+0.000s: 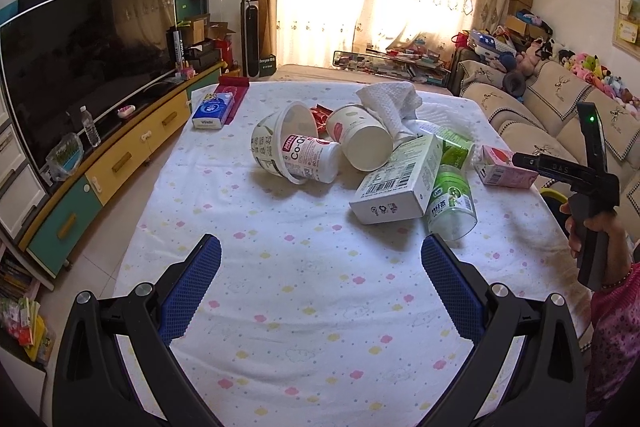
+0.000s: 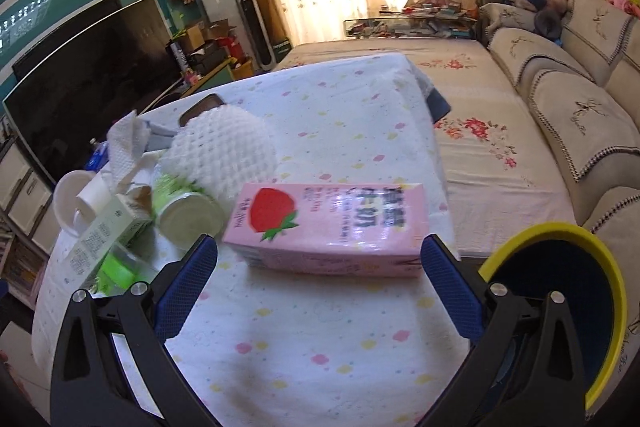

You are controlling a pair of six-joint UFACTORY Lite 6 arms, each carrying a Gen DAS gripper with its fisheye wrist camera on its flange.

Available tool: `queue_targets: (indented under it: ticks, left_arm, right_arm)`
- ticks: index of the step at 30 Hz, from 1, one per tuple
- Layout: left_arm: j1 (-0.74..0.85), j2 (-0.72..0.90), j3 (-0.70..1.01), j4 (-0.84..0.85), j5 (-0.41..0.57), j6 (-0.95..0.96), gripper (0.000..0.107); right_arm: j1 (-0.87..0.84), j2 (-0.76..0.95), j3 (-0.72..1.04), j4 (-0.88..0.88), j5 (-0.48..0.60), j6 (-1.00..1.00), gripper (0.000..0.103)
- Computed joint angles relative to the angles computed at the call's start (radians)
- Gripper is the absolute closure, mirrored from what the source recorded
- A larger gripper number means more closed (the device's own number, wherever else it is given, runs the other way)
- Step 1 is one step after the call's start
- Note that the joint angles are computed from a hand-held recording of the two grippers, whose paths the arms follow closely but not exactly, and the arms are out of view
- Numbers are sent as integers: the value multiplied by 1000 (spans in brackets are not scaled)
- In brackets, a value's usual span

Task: Collect trash
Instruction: 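Reach the right gripper to the pink strawberry milk carton and grasp it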

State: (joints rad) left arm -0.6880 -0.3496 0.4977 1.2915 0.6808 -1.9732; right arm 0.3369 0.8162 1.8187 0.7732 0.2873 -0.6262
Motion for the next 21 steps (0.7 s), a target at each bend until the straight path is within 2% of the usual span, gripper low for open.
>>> queue_targets:
  ticks: [3,6,7,8,10,12,15,21]
  left_arm:
    - [19,28,18,15,-29,-8,8]
    - [25,48,30,27,-43,-14,8]
    - [19,47,29,26,-39,-13,8]
    - [14,50,32,26,-36,-10,8]
    - [9,47,31,28,-30,-12,8]
    - [10,43,25,36,-34,-28,8]
    - [11,47,25,36,-40,-33,8]
    - [-1,55,35,38,-33,-32,8]
  right_arm:
    - [21,-34,-50,94,25,-109,6]
    - [31,-139,-188,168,-158,-193,7]
    - [7,-137,-178,186,-167,-202,7]
    - [-18,-111,-139,163,-134,-170,7]
    - [-70,-16,-2,88,0,-94,7]
    - [-88,62,99,50,71,-71,7]
    - [-99,124,167,98,153,-113,7]
    - [-53,40,28,259,140,-316,7]
